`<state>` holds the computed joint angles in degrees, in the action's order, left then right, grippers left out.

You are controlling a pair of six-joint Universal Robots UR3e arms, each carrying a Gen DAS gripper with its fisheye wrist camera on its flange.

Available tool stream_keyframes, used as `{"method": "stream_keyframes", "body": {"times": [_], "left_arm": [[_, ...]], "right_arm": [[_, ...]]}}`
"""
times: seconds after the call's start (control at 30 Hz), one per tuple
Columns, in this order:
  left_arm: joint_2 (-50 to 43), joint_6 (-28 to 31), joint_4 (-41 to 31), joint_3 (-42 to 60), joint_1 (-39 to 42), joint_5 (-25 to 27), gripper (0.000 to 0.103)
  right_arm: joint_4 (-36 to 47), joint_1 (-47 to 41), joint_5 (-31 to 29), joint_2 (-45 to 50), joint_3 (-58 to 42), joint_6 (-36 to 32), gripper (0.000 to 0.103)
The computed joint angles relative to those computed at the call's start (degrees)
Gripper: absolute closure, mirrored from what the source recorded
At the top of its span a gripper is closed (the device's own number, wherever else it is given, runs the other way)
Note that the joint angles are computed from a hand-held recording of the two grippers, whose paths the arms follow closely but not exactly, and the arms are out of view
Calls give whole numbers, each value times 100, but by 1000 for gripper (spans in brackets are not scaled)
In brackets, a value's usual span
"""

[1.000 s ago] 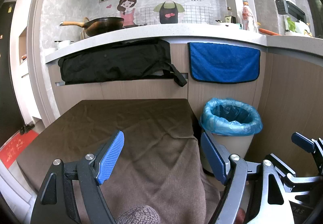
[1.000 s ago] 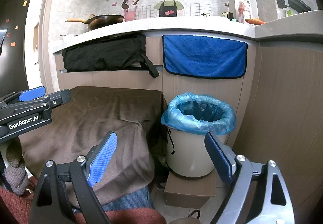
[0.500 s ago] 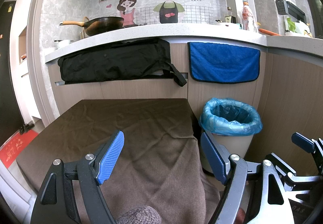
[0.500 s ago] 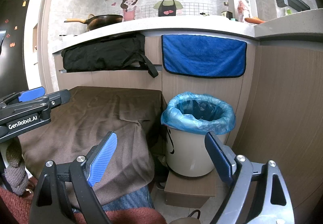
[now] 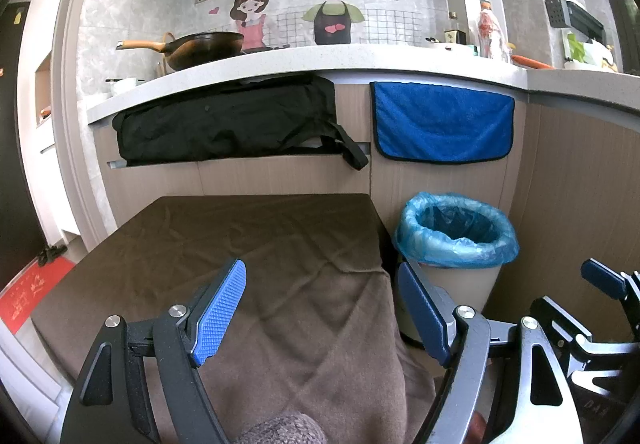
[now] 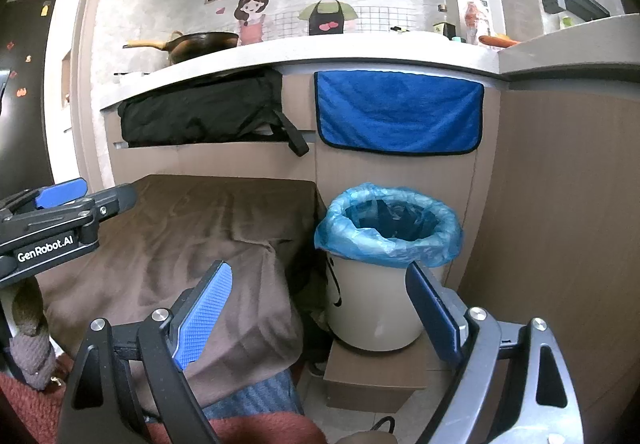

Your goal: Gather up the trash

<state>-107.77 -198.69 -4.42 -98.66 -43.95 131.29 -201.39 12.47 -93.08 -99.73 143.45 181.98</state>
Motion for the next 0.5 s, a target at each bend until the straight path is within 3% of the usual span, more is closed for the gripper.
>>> {"method": "stream_keyframes", "body": {"times": [0.5], "left_arm": [[-57, -69, -107, 91, -11, -32, 24]], "right_arm": [[89, 141, -210, -53, -37, 131, 16]]}}
